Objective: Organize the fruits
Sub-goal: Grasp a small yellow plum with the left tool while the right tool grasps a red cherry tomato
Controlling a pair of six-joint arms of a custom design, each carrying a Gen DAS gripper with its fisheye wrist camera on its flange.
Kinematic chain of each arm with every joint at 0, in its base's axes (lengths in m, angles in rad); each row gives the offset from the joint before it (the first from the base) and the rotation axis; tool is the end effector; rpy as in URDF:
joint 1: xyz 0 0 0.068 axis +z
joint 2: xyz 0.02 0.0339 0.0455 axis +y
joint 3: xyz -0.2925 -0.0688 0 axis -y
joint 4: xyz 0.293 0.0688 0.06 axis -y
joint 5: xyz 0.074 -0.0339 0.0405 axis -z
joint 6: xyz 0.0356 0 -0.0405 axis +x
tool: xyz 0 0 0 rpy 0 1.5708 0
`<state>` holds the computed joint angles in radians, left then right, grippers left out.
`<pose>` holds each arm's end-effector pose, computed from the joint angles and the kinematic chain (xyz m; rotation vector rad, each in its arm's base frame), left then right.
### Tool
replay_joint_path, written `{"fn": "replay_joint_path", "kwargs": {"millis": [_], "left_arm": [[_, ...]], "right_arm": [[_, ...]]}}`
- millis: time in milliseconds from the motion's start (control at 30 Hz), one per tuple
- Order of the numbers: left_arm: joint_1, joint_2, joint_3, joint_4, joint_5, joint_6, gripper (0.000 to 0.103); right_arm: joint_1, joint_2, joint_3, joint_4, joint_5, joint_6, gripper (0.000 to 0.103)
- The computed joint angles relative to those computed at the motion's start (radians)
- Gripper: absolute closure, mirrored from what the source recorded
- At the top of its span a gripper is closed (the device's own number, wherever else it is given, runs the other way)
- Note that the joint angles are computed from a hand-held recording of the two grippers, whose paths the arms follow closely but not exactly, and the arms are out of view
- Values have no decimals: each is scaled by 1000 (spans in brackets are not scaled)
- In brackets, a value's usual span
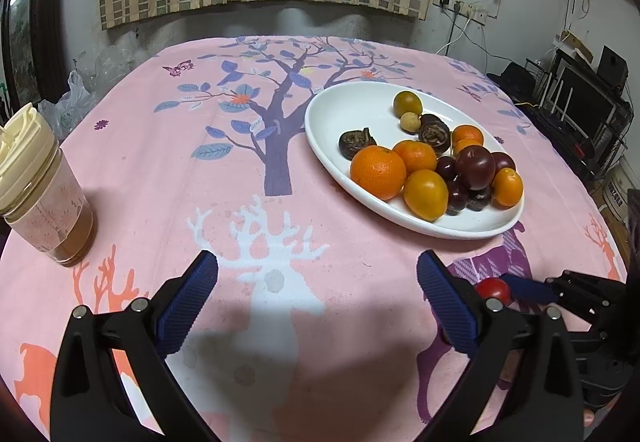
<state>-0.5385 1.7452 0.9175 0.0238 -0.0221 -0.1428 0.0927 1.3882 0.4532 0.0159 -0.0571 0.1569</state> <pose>0.3345 -0.1989 0.1475 0.4603 2.3505 -0.2979 0.2543 0.0257 0.1139 0.0560 2.4957 0.1757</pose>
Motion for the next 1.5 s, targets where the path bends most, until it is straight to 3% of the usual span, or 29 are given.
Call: {"fn": "replay_joint_path", "kwargs": {"millis": [267,633,900,933,1000,1100,1367,1500], "left_arm": [[-6,-1,-1,-1,-8,5,5],[-22,7,2,-8,-10,20,5],[-89,-25,-54,23,136,160,6],[-102,-27,-60,27,137,182,7],[-132,-20,-63,27,137,227,24],[-161,8,-45,6,128,260,38],[-173,59,-7,-29,134,274,62],[-181,71,-5,-32,129,278,68]], "right_arm": [[23,9,-7,27,30,-18,72],[-22,-79,-32,17,5,12,73],[-122,-163,-52,6,-32,52,73],[-128,-162,-51,5,-33,56,73],[-134,-160,-52,7,-33,59,73],[-124,-162,-54,11,-25,55,73],[-115,-166,-54,9,-17,57,72],[-115,-166,-54,9,-18,56,72]]}}
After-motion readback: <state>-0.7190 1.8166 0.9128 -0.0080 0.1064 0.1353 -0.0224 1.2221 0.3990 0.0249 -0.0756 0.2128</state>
